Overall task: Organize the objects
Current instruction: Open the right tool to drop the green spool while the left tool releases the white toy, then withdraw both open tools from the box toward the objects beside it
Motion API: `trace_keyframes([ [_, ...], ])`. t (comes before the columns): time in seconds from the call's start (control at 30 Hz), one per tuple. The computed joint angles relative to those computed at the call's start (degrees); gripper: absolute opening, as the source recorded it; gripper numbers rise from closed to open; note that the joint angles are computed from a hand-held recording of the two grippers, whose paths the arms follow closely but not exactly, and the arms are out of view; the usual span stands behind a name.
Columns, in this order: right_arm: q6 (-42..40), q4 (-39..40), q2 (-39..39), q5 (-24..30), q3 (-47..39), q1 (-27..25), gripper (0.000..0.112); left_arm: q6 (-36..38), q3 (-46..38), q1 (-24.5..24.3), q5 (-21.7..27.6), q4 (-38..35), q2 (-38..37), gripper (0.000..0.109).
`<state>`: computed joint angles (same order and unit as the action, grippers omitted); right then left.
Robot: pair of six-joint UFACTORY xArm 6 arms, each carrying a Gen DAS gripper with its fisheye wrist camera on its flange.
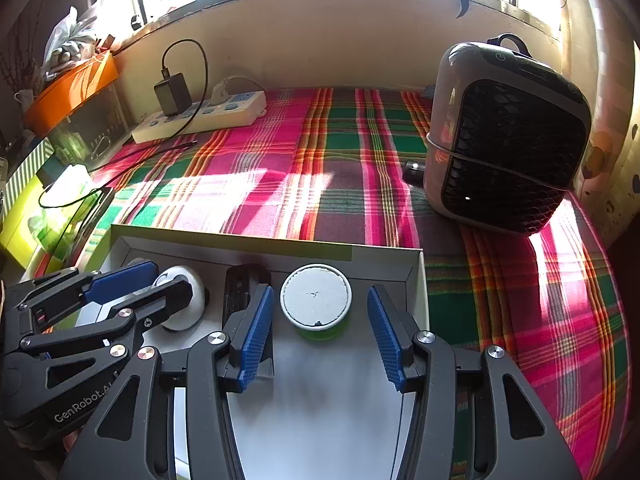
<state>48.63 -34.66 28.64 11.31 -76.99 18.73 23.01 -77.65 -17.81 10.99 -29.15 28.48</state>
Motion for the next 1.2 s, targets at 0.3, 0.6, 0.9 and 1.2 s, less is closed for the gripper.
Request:
trace_keyframes([
  [0.3, 5.3, -4.6, -1.9, -0.8, 1.7, 0.0, 0.05, -2.8, 4.1, -0.2, -3.4, 3.3, -3.1, 0.036],
  [0.6, 10.4, -8.8, -4.3, -0.5, 4.1, 0.4, 0.051, -1.9, 8.0, -0.8, -4.9, 2.1, -6.3, 0.036],
  [0.9, 15.4, -13.0, -6.9, -1.4, 7.1, 0.9, 0.051, -2.8, 13.1, -1.3, -7.7, 3.1, -9.9, 0.036],
  [1.2, 22.0, -19.3, -9.6, -2.1, 10.0, 1.4, 0.051, -0.6, 17.9, -1.9, -10.4, 1.0, -13.4, 0.036],
])
